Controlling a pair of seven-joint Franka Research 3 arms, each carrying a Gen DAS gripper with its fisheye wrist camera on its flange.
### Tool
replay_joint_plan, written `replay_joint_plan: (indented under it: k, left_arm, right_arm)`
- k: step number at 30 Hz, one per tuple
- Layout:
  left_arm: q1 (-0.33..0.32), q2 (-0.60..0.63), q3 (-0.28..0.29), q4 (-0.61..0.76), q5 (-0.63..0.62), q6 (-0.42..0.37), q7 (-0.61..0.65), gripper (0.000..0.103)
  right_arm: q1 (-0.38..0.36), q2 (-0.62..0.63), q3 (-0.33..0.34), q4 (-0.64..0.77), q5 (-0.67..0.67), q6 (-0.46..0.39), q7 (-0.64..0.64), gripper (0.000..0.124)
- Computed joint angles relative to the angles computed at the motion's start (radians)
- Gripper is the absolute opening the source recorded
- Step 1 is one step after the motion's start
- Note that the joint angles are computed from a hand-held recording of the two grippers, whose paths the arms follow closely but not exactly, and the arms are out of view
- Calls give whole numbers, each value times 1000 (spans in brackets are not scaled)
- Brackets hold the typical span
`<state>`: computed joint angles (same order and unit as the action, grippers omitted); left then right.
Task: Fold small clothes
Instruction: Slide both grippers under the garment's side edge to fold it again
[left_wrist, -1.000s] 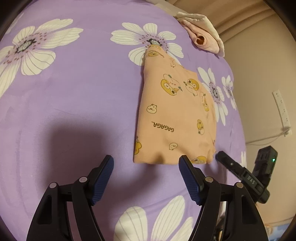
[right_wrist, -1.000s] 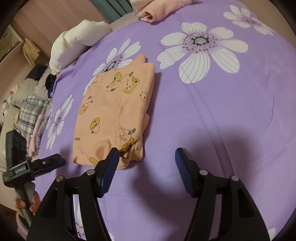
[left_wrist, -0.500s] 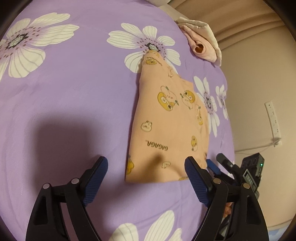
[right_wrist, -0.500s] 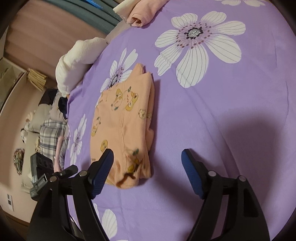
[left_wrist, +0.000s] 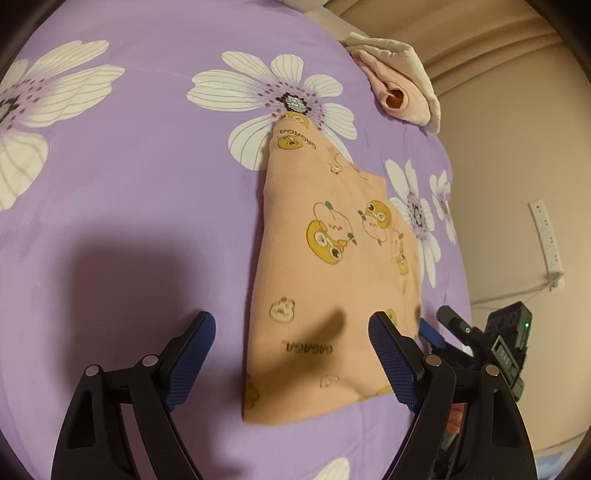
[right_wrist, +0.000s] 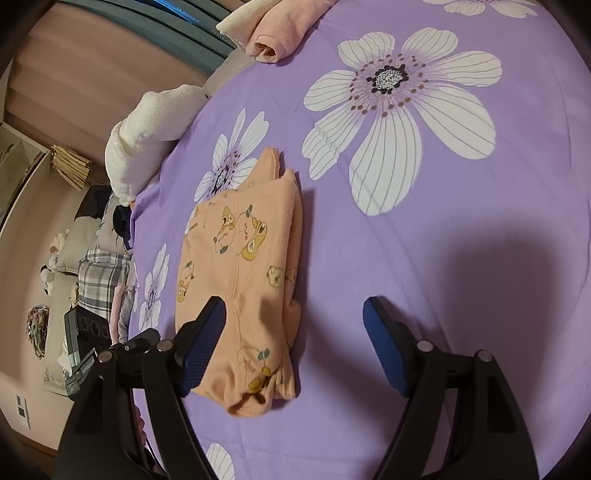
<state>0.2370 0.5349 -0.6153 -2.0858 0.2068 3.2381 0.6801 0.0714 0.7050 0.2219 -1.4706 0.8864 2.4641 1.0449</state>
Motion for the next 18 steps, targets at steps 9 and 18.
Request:
replay_joint_plan:
  k: [9,18]
  left_arm:
    - [-19,63,-1,93,0,-55,73,84]
    - [-49,89,13,136,-49,-72,157,84]
  right_arm:
    - [13,71,14,103,-32,-75,-7,78]
    - [51,143,17,214,-91,-113,15,78]
